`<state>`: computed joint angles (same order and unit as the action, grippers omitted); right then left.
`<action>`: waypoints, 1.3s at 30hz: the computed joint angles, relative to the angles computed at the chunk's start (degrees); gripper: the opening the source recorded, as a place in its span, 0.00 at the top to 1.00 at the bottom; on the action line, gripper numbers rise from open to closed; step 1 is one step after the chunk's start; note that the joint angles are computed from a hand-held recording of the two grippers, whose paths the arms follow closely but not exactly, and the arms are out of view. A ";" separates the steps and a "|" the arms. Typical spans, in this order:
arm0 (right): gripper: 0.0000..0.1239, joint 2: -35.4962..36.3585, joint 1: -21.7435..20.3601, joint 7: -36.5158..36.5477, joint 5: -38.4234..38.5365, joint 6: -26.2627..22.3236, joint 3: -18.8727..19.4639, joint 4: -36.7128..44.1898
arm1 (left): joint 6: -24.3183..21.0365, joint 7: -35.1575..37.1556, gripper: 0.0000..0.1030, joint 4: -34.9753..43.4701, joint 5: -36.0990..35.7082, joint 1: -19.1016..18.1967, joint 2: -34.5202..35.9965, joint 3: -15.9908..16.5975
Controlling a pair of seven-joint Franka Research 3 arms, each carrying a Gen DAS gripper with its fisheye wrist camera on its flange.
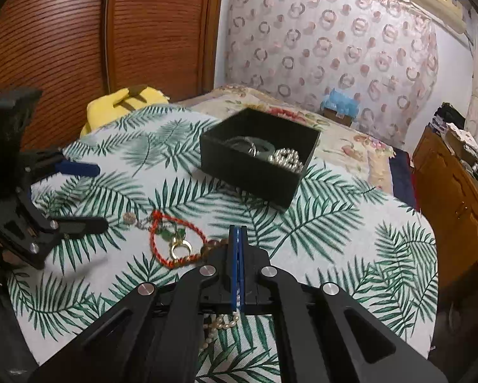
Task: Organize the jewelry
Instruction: 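Close the right gripper on the brown bead bracelet and lift while the left gripper grasps the red cord bracelet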
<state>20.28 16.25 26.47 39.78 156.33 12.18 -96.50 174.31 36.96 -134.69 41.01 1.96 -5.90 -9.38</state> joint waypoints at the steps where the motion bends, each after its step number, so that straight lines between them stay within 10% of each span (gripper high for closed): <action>1: 0.99 -0.01 -0.22 -0.15 0.37 -0.08 0.14 0.38 | 0.03 0.16 0.08 0.04 -0.08 -0.03 0.07 0.05; 7: 0.99 -0.35 -0.66 -0.78 1.85 -0.06 0.41 2.72 | 0.60 6.16 0.10 1.47 -4.57 -1.69 1.72 1.13; 15: 0.99 -0.61 -0.68 -1.45 2.61 0.62 0.40 5.10 | -0.41 31.07 0.53 4.24 -30.10 -6.09 5.19 2.62; 25: 0.99 -0.97 -0.65 -2.51 3.59 0.69 0.64 5.85 | -5.63 46.52 0.72 9.90 -45.64 -4.32 9.72 -0.36; 28: 0.99 -1.05 -0.51 -2.50 3.51 0.71 0.46 5.74 | -6.51 54.00 0.92 10.31 -53.95 -3.19 9.90 -2.04; 39: 0.99 -1.68 -0.97 -3.81 5.46 0.43 0.76 6.39 | -2.60 49.45 0.94 9.27 -48.02 -5.34 7.02 -0.02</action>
<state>18.60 15.29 22.67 45.24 156.76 12.94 -90.10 171.71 86.40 -125.42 -7.01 -3.38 1.12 -9.40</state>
